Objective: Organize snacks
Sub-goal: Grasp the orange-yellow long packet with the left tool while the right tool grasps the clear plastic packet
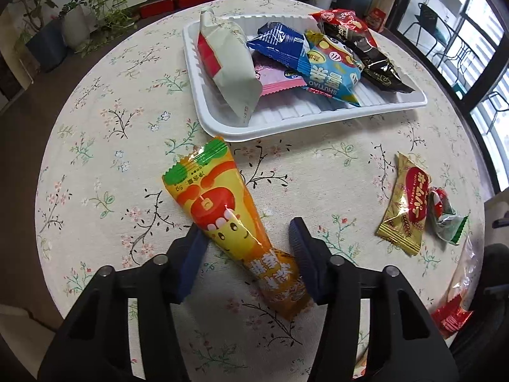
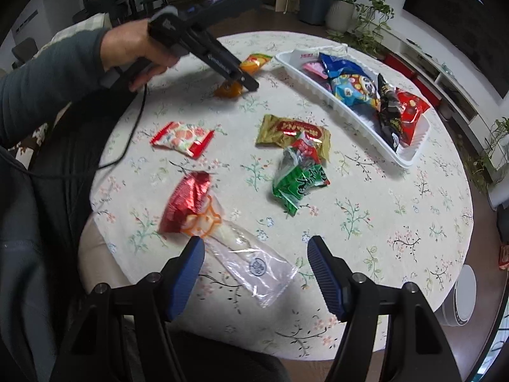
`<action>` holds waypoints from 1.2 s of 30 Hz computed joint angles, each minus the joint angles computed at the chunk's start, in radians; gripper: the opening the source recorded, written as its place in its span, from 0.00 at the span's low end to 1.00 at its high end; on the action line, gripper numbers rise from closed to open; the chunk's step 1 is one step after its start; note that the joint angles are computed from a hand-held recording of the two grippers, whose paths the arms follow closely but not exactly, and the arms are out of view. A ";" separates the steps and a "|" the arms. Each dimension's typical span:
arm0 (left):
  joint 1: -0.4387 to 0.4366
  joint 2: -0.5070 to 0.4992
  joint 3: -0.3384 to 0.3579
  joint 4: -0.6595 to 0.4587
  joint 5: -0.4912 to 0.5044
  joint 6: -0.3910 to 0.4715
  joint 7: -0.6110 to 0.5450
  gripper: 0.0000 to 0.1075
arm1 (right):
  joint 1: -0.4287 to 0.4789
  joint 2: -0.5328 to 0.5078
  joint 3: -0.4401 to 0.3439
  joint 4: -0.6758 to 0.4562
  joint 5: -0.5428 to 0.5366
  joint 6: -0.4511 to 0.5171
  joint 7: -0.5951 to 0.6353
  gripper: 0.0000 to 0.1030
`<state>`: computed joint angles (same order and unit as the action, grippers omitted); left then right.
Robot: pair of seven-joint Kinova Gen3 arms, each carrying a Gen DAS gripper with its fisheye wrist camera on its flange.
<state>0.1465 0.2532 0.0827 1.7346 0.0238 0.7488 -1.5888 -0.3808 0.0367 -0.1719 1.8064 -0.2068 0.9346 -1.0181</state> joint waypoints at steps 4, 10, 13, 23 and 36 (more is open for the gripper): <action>0.025 0.006 -0.012 -0.010 -0.037 0.001 0.030 0.41 | 0.009 0.016 0.002 0.016 -0.023 -0.016 0.054 0.68; -0.003 -0.020 0.022 0.026 0.016 -0.022 -0.064 0.24 | 0.019 0.013 0.003 0.040 -0.049 -0.042 0.109 0.68; 0.011 -0.030 0.023 0.037 0.005 -0.018 -0.085 0.22 | 0.018 0.008 0.003 0.047 -0.046 -0.049 0.122 0.68; 0.037 -0.031 0.025 0.036 -0.021 0.000 -0.153 0.22 | 0.009 0.010 -0.001 0.048 -0.034 -0.040 0.159 0.67; 0.007 -0.049 0.031 0.070 0.029 -0.027 -0.189 0.20 | 0.007 0.106 -0.009 -0.015 -0.005 0.039 0.198 0.64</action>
